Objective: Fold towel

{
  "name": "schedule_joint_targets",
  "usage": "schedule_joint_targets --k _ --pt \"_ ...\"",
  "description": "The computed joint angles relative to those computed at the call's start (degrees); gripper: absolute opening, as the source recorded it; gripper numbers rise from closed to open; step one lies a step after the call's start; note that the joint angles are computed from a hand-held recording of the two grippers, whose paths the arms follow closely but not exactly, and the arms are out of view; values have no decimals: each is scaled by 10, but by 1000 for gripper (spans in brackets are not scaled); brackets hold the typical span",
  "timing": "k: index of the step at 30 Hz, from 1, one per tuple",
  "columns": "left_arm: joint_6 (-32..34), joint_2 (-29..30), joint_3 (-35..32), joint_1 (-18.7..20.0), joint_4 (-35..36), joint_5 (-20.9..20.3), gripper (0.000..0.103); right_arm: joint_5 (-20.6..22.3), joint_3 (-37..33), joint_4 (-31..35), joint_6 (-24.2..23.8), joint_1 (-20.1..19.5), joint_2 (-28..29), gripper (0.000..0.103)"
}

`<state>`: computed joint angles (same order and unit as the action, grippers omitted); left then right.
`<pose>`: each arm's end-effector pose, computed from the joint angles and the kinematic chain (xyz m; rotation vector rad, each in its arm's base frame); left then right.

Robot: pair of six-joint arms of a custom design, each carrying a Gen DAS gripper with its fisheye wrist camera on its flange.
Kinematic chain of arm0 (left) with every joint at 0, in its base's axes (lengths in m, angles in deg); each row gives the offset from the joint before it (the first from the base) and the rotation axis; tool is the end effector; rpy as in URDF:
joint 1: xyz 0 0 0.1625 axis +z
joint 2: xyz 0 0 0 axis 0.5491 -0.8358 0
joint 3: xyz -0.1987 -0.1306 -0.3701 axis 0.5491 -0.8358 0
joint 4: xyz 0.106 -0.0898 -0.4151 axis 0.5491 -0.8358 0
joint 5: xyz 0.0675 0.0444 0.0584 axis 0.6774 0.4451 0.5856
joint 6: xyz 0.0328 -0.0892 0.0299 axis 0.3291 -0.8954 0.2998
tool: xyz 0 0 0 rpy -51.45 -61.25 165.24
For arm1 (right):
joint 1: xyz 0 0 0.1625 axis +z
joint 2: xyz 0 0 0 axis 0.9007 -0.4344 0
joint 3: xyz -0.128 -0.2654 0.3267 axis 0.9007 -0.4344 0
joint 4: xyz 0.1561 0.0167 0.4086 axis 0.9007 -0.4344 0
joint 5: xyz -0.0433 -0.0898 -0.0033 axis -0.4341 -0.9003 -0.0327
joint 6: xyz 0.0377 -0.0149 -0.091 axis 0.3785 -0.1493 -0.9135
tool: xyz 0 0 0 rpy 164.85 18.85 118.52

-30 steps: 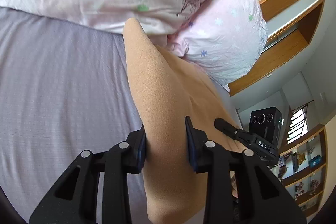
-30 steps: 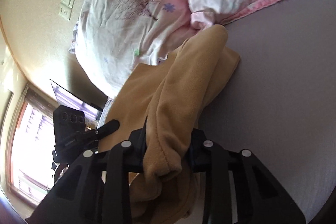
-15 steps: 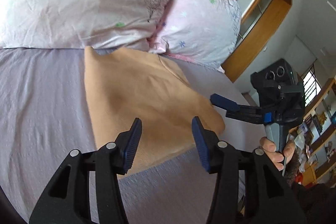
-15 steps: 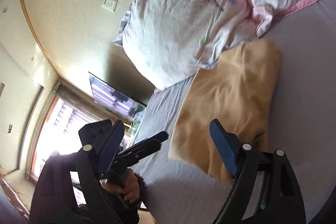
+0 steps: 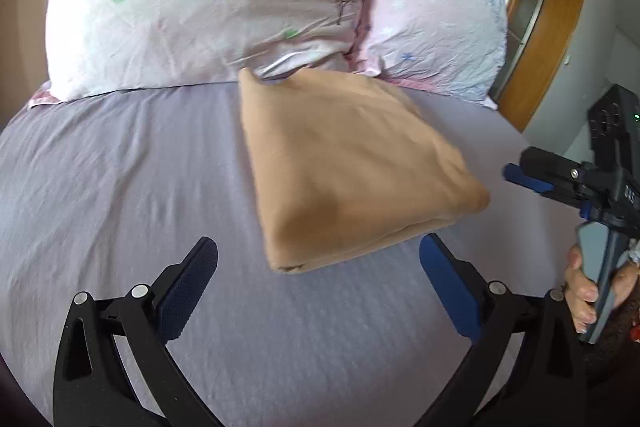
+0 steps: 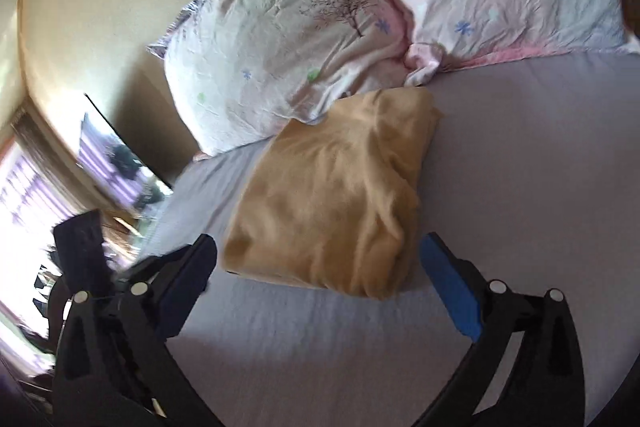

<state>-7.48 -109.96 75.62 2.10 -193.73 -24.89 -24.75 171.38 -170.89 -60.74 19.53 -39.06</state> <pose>-0.3569 -0.5011 0.0978 0.6075 2.4746 -0.8425 0.0748 -0.5316 0.3677 0.5224 -2.7586 0.8841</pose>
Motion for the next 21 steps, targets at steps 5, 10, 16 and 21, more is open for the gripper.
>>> schedule_joint_targets --k 5,10,16,21 --pt "-53 -6 1 7 80 4 102 -142 51 -71 -27 22 10 101" --pt "-64 11 -14 10 124 21 102 -221 62 -128 -39 44 56 101" --pt "-77 26 -29 6 177 44 102 -272 61 -167 -57 66 90 101" --pt "-81 29 -32 3 195 52 102 -321 61 -192 -61 76 111 101"
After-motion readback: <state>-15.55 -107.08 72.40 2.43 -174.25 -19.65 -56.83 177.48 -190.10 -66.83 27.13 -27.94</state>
